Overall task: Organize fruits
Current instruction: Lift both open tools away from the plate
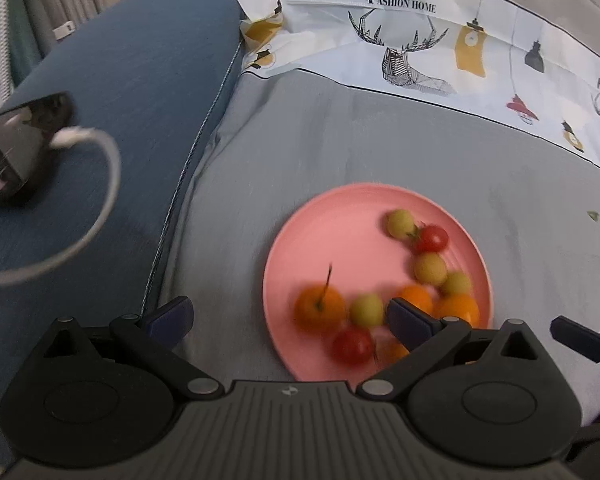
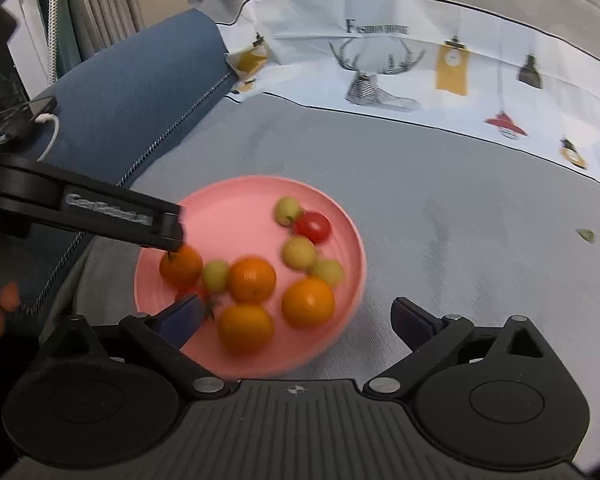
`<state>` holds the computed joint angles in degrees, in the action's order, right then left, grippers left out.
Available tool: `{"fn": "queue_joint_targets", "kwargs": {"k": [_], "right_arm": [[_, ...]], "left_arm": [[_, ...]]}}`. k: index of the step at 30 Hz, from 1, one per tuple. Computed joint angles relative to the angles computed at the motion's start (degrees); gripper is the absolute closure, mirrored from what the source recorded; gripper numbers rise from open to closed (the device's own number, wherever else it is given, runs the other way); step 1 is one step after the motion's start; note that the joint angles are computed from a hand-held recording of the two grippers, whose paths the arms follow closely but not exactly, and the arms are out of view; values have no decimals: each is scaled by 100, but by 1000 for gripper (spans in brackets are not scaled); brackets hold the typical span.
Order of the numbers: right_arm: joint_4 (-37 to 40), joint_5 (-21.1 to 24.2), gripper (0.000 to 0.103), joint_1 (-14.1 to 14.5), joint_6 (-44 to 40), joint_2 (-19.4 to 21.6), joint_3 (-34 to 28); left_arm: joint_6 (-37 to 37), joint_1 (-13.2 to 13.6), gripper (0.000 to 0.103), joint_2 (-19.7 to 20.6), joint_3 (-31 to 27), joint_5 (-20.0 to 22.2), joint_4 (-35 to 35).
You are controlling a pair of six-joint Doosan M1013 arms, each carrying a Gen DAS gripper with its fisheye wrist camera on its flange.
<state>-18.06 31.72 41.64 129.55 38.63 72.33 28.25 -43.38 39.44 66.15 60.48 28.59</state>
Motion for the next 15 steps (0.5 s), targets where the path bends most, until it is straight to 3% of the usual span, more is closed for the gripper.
{"fn": "queue_joint_targets", "kwargs": {"k": [9,15], "right_arm": [[-1562,24,1,213,1810,-610,713],[-2655,-127,1,425,2524,-924,1084]], "left_arm": [[-549,-414,0,-465,479,345,450],[-1004,-599,0,-713,703,303,586]]}}
